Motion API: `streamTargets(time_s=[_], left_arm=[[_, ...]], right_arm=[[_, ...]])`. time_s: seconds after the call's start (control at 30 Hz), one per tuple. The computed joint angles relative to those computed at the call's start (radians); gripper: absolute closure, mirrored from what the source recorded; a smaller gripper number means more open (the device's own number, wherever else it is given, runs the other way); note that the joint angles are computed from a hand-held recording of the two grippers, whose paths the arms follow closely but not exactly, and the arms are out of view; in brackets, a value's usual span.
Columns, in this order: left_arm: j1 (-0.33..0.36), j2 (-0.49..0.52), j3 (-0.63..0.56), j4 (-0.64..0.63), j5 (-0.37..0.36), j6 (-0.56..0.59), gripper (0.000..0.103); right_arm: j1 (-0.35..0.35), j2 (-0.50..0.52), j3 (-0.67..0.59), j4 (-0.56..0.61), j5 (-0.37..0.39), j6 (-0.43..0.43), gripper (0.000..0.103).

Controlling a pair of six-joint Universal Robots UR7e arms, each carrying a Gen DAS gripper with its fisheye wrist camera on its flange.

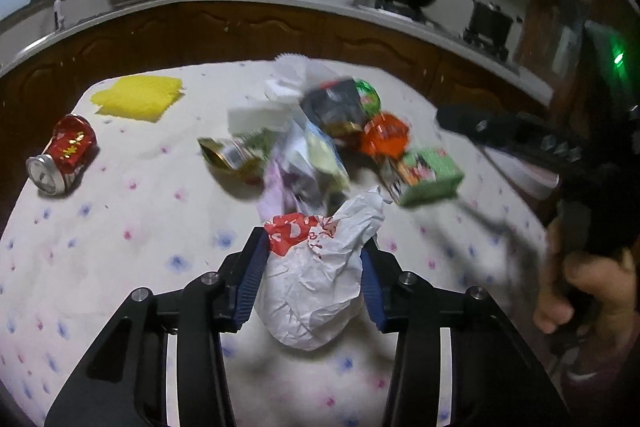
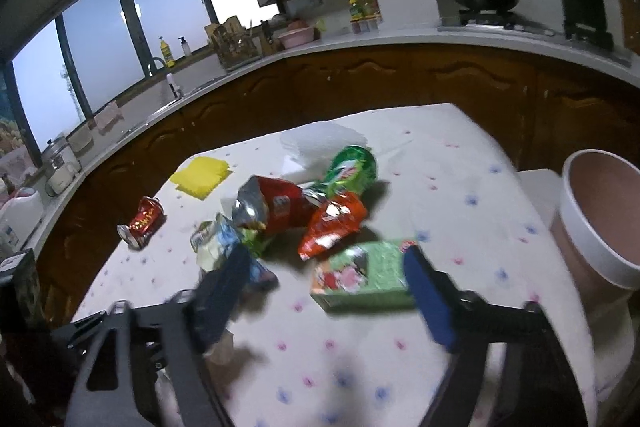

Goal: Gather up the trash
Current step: 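Grasp the white plastic bag with the left tool while the right tool grasps the red chip bag, then carry the white bag and red chip bag over the pink bin with both tools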

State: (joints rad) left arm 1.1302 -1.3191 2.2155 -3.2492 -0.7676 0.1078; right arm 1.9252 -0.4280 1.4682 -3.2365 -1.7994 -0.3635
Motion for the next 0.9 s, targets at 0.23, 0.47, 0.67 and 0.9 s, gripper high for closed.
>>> streamTargets(time_s=[0.23, 0.47, 0.67, 0.9], left_arm=[[0.018, -0.024, -0.047, -0.031, -0.005, 0.015, 0.061], [0.027, -0.005, -0.09, -0.049, 0.004, 0.031, 0.062], [0.017, 0.02, -0.119, -0.065, -0.009, 0.05, 0.062], [-0.012, 0.061, -0.145, -0.068, -0.042, 0.069, 0.062]], right_arm=[[0.02, 0.102, -0.191, 0.163, 0.015, -0.011, 0.05], [0.014, 0.19, -0.349, 0.307, -0.023, 0.001, 0.084], [-0.004, 0.114, -0.247, 0.24, 0.058, 0.008, 0.102], [-0.029, -0.014, -0.079, 0.136, 0.068, 0.023, 0.102]])
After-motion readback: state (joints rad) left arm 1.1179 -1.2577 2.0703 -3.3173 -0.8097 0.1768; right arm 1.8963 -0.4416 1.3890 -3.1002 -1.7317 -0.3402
